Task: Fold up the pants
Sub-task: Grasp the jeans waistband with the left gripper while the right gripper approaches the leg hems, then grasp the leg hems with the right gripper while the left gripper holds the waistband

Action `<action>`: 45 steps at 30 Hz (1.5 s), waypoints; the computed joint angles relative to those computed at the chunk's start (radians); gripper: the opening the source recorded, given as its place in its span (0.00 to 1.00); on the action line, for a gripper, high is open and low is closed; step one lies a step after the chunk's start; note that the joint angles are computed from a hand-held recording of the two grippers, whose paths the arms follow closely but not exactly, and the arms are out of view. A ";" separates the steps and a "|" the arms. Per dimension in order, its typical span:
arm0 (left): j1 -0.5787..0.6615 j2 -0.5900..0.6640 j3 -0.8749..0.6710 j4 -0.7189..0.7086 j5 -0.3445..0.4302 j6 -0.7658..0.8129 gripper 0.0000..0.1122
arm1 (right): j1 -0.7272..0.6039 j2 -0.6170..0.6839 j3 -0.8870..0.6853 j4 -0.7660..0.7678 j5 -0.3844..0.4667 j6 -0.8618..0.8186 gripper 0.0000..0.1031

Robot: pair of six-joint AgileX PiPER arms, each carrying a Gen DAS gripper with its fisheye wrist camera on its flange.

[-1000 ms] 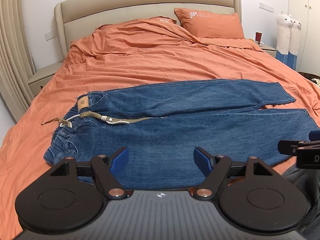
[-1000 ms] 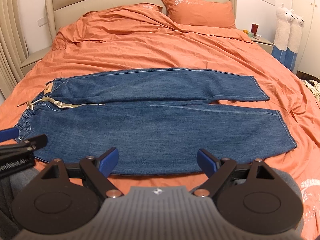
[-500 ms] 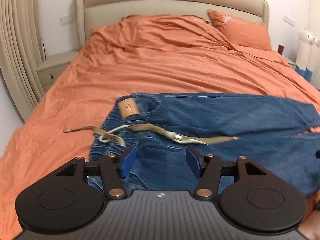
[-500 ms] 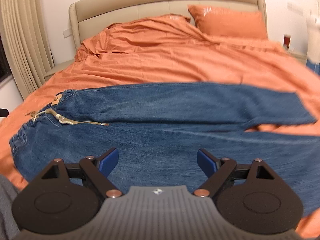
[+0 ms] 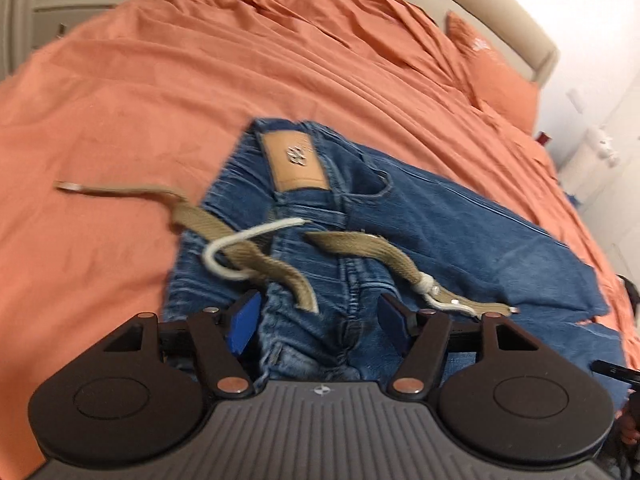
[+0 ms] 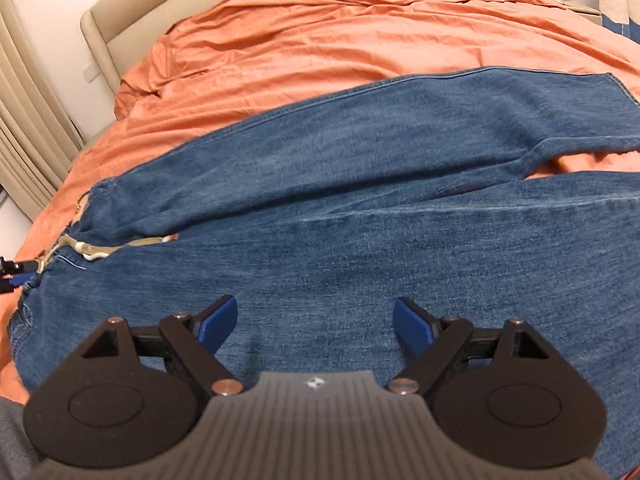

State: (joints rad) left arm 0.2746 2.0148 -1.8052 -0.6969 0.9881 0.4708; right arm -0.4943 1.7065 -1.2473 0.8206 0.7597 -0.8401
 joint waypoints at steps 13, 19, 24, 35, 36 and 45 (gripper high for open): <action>-0.121 -0.188 0.116 0.279 -0.190 -0.236 0.07 | 0.005 0.024 -0.016 -0.013 -0.010 0.011 0.79; -0.180 -0.210 0.127 0.560 -0.166 -0.436 0.07 | -0.015 0.007 0.001 0.018 0.000 -0.017 0.79; -0.195 -0.088 0.087 0.633 -0.187 -0.488 0.08 | -0.021 0.021 -0.014 -0.004 0.005 0.020 0.79; -0.326 -0.252 0.106 0.853 -0.087 -0.384 0.31 | -0.031 -0.014 -0.003 -0.031 0.010 0.042 0.79; -0.329 -0.289 0.123 0.826 -0.069 -0.311 0.32 | -0.038 -0.025 0.001 -0.021 0.018 0.037 0.79; -0.480 -0.424 0.235 0.911 0.140 0.098 0.39 | -0.180 -0.138 -0.035 0.016 0.275 0.025 0.79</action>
State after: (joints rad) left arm -0.2058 1.5909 -1.5701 0.2137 1.1285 0.5691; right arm -0.6739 1.5682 -1.2824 0.8363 1.0351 -0.8148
